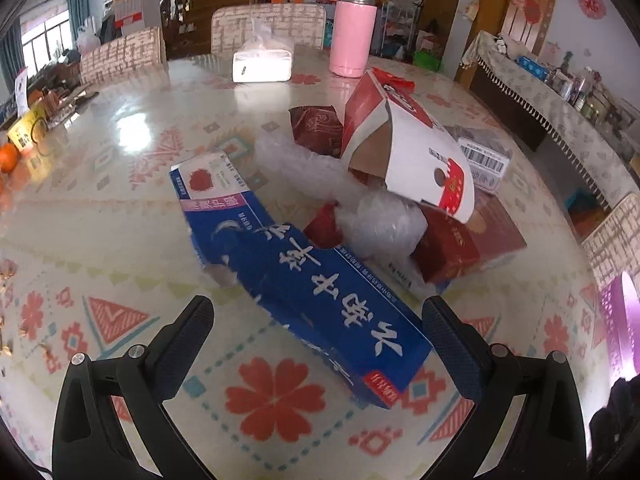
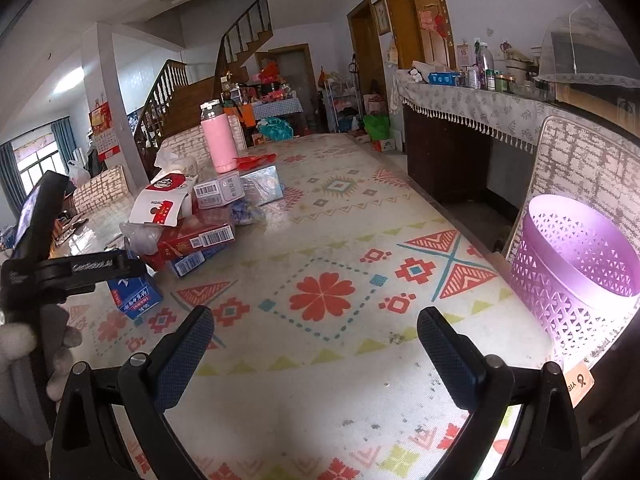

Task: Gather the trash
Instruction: 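Lower the left tool onto the flattened blue printed carton and close it, then grasp the white-and-red KFC paper bag with the right tool while the left holds the carton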

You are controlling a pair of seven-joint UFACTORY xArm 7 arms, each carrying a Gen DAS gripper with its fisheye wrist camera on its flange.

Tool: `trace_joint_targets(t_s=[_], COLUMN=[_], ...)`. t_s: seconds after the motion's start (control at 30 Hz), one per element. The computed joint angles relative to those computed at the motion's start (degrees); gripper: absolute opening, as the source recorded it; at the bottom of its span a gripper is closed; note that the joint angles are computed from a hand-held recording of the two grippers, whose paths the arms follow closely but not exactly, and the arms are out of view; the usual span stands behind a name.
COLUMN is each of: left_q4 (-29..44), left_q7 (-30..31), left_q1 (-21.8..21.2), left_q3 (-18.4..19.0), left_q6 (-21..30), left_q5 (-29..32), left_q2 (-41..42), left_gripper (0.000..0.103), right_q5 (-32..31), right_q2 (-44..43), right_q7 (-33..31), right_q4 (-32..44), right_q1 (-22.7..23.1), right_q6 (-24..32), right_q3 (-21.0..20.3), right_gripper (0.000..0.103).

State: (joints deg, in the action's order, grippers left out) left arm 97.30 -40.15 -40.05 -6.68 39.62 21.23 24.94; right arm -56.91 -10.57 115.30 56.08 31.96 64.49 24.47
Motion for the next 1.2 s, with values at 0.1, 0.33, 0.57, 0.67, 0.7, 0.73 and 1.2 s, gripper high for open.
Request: trace_joint_targets(t_s=[0.1, 0.33, 0.57, 0.67, 0.7, 0.73, 1.2], left_q4=[0.6, -3.7, -13.6, -16.7, -17.2, -18.0, -23.0], left_q7=[0.6, 9.2, 8.6, 6.9, 6.9, 6.7, 8.2], left_q1=[0.1, 5.1, 4.6, 4.9, 5.3, 5.6, 10.2], left_q3=[-0.3, -4.6, -3.0, -2.8, -3.1, -3.1, -3.8], left_q6=[0.1, -4.4, -8.7, -9.6, -9.7, -9.8, -11.7], left_q5=[-0.7, -13.6, -9.6, -6.1, -5.7, -4.9, -2.0], left_q2=[0.5, -1.7, -10.1, -12.9, -13.3, -14.1, -17.3], left_gripper=[0.092, 0.050, 0.049, 0.049, 0.049, 0.049, 0.049], right_q5=[0.2, 0.2, -0.5, -1.2, -1.1, -0.9, 8.2], right_q2=[0.0, 1.1, 3.6, 5.3, 6.0, 6.8, 32.4], right_q7=[-0.4, -1.9, -5.6, -7.7, -8.9, -10.2, -30.4], right_q4=[-0.1, 0.8, 3.8, 6.0, 7.0, 8.0, 40.3], right_q1=[-0.2, -0.8, -1.1, -1.7, -2.0, -2.3, -1.4], right_q6=[-0.7, -3.0, -6.8, -11.4, -13.4, -15.1, -25.5], right_q3=[-0.4, -1.2, -2.7, -4.4, -5.1, -5.7, -16.5], right_gripper=[0.103, 0.103, 0.103, 0.103, 0.103, 0.103, 0.103])
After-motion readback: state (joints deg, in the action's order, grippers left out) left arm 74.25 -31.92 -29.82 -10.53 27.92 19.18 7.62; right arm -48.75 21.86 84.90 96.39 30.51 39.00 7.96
